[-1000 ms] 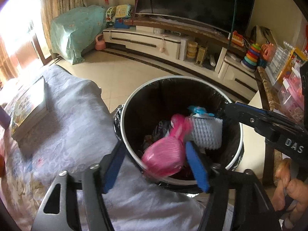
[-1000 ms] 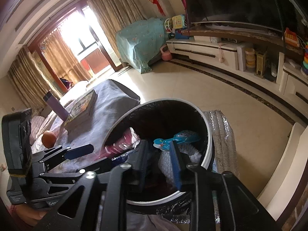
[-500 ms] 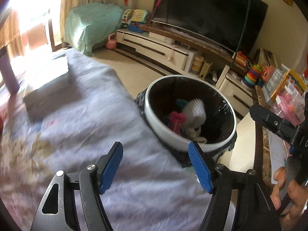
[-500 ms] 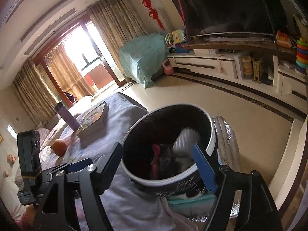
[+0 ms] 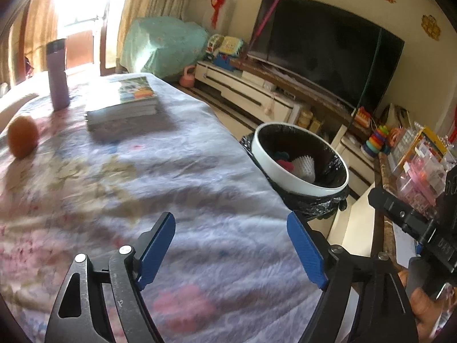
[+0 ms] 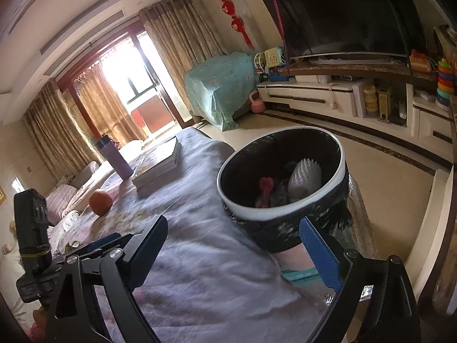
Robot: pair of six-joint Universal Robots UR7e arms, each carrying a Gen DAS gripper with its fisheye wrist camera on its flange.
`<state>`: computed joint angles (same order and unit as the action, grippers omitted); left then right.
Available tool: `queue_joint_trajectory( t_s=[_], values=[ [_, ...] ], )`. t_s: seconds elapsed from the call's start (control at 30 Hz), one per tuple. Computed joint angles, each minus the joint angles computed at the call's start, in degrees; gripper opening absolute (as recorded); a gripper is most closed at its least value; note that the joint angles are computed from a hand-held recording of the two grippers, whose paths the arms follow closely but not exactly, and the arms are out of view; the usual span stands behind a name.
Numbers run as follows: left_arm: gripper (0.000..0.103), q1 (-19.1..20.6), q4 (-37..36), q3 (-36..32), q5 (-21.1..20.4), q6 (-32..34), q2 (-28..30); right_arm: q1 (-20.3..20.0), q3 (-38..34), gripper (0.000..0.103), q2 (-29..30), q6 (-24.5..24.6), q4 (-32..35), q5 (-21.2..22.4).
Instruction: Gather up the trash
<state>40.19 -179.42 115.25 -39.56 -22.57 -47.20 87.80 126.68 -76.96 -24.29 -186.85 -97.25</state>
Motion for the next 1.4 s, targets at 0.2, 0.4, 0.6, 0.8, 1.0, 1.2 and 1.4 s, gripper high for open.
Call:
queue_joint_trajectory(
  t_s=[0.2, 0.4, 0.6, 0.8, 1.0, 1.2, 1.4],
  values=[
    [0.085, -3.34, -8.60, 6.39, 4.20, 1.70, -1.56, 2.27, 3.67, 0.098, 0.46, -1.70, -8.43, -2.86],
    [0.099, -7.98, -21.31, 10.31, 10.77, 8.12, 0.10, 5.86, 5.75, 0.103, 1.44, -6.87, -19.18, -5.69],
    [0.102, -11.85, -33.92, 12.03, 19.05, 14.00, 4.90, 7.13, 7.26, 0.103, 5.34, -12.62, -33.46, -6.61],
    [0.102, -13.45, -33.78, 12.43, 23.12, 13.20, 7.45, 5.22, 7.55, 0.103, 8.59, -12.78, -37.61, -6.46],
    [0.102, -13.03, -34.99, 10.98, 23.44, 15.94, 8.67, 4.47, 8.36, 0.103, 9.12, -13.50, -39.65, -6.31],
    [0.102, -12.68, -34.23, 10.88, 23.23, 15.79, 8.53, 4.84, 8.33, 0.103, 8.96, -14.79, -41.43, -6.55],
    [0.102, -12.49, -36.54, 10.75, 23.06, 17.78, 8.86, 4.22, 8.27, 0.103, 8.54, -14.02, -40.38, -5.98]
  ],
)
